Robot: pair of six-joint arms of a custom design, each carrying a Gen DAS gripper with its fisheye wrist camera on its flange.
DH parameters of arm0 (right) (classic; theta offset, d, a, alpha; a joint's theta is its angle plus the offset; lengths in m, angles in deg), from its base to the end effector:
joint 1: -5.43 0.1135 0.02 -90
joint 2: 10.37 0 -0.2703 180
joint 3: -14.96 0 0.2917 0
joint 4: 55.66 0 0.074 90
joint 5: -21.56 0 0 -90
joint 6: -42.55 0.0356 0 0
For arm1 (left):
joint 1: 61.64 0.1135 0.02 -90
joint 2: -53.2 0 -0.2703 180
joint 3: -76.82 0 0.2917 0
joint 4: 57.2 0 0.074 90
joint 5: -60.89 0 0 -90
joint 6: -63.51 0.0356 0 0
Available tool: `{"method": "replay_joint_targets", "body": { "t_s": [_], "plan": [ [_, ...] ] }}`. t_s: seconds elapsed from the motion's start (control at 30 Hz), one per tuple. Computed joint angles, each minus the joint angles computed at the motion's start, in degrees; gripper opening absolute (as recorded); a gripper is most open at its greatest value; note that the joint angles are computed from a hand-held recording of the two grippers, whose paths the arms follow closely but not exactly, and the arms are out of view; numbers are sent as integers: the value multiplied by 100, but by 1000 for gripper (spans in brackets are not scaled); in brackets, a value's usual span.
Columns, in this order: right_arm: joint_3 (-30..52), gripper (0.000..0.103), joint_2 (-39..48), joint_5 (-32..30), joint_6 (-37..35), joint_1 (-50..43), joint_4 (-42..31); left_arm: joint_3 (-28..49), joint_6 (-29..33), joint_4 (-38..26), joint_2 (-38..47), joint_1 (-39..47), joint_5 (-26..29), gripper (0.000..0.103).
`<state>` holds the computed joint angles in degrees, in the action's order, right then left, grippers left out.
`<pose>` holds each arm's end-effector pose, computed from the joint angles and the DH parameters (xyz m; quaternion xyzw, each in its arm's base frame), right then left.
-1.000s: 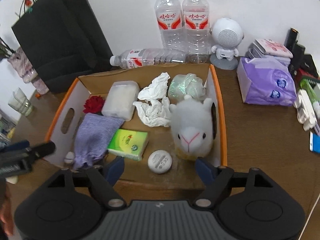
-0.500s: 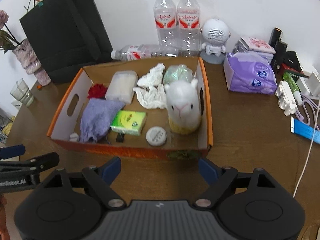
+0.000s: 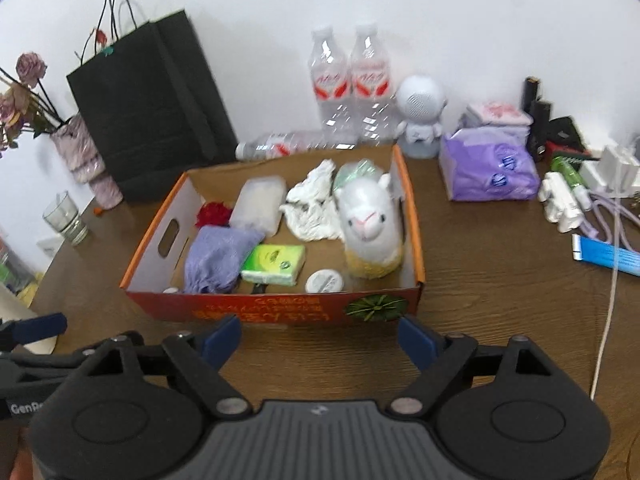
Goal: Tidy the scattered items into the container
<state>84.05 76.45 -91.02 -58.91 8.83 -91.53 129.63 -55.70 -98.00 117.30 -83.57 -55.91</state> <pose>0.3448 0.0342 0.2085 -0.1811 0.9159 0.1640 0.3186 0.2407 -0.0796 0.2161 -0.1335 0.9134 0.0613 0.3796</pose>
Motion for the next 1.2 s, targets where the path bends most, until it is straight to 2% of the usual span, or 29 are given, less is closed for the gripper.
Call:
{"method": "replay_joint_targets", "body": {
  "t_s": [0.1,0.37,0.53,0.73,0.83,0.97,1.1,1.2],
  "plan": [
    [-479,86,-310,-57,14,-108,487,-699,-226,717,-523,-509,-737,103],
    [-1940,87,-1137,-343,93,-468,2247,-1686,-138,1835,-1149,-1213,-1717,103],
    [-2464,87,-1280,-779,-11,-781,2694,-2150,-408,1898,-1441,-1501,-1819,103],
    [-3231,89,-1506,-1179,-320,-1083,3185,-2689,-863,1927,-1515,-2258,-2302,103],
    [-3616,90,-1604,-1250,-437,-1190,3505,-2827,-1445,1737,-1344,-2788,-2892,103],
    [-4156,92,-1697,-1480,-594,-1422,4037,-2916,-2469,1183,-1164,-3429,-3372,103],
    [-4511,93,-1850,-1719,-942,-1695,3966,-2806,-3927,198,-719,-4235,-3744,103],
    [-4721,94,-1940,-1863,-1164,-1943,3825,-2693,-4912,-345,-188,-4689,-3754,103]
  ]
}}
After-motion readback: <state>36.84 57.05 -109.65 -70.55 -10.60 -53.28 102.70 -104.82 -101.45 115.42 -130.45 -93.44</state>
